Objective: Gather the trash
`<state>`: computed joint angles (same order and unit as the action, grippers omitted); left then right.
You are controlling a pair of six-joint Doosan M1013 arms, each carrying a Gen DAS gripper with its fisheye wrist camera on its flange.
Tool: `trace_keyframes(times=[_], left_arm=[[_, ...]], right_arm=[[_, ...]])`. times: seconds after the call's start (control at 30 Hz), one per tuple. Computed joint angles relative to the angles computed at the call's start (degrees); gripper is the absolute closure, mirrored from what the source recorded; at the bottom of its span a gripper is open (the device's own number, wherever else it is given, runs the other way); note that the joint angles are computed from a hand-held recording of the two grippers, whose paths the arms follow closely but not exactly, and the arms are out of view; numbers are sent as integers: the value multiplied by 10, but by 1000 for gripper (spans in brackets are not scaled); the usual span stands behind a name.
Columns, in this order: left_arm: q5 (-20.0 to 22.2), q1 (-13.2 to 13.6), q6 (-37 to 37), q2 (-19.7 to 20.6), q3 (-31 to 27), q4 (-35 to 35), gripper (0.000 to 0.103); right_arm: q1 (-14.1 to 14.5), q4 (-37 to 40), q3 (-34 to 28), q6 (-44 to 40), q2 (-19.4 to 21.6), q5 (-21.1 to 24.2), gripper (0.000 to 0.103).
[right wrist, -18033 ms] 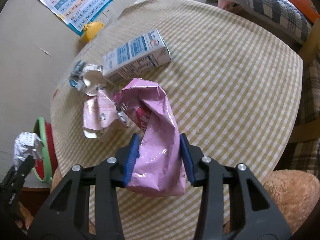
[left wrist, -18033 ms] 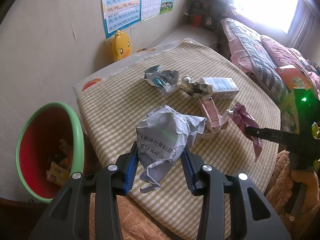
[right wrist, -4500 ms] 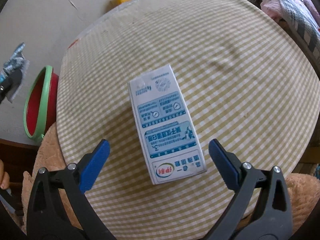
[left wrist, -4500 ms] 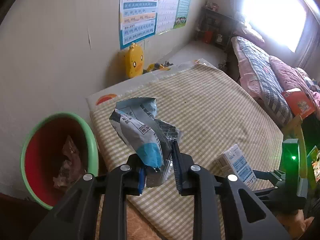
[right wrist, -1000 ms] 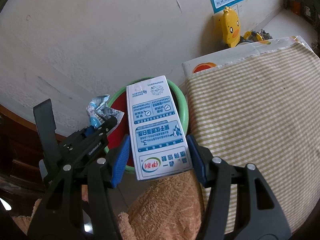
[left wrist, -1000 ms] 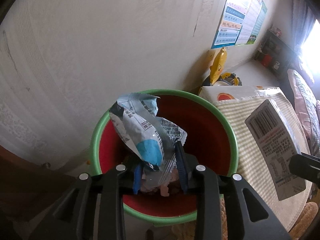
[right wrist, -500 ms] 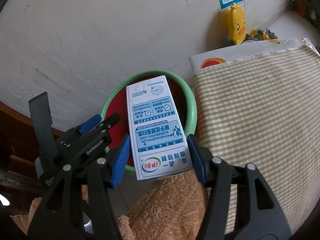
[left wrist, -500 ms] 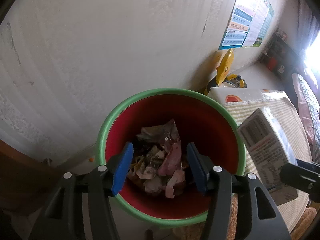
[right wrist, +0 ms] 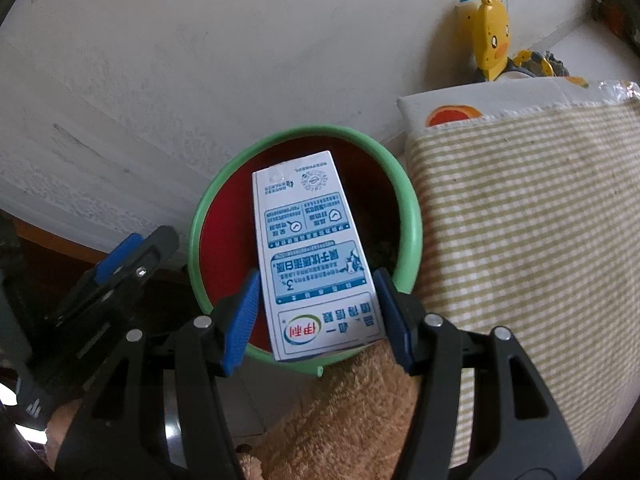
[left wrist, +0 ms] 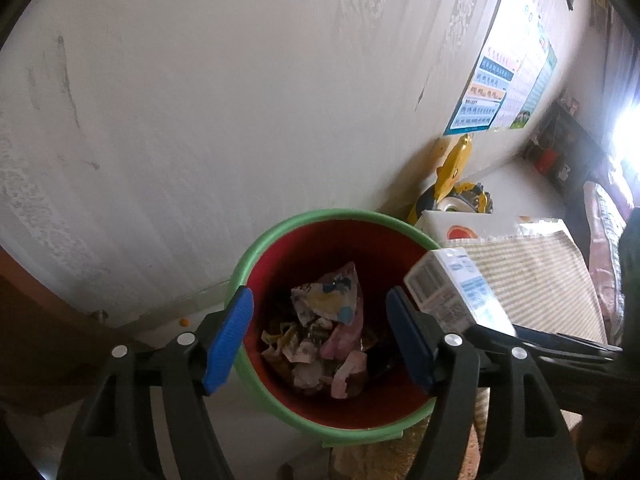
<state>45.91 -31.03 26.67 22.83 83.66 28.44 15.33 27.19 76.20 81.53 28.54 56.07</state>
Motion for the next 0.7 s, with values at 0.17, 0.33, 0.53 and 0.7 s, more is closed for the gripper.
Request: trace_keyframes(times=[0.17, 0.33, 0.53, 0.7], left_arm=[[3, -2, -5, 0, -2, 2, 37], [6, -5, -3, -1, -3, 9, 37], [14, -12, -3, 3, -9, 13, 34], [-27, -23, 7, 0, -8, 20, 30]], right_arm=[[1, -3, -3, 2, -1, -8, 45], [-1, -12, 9, 3, -12, -28, 29], [-13, -12, 43, 5, -38, -52, 25], [-33, -47, 92, 30, -79, -106, 20]])
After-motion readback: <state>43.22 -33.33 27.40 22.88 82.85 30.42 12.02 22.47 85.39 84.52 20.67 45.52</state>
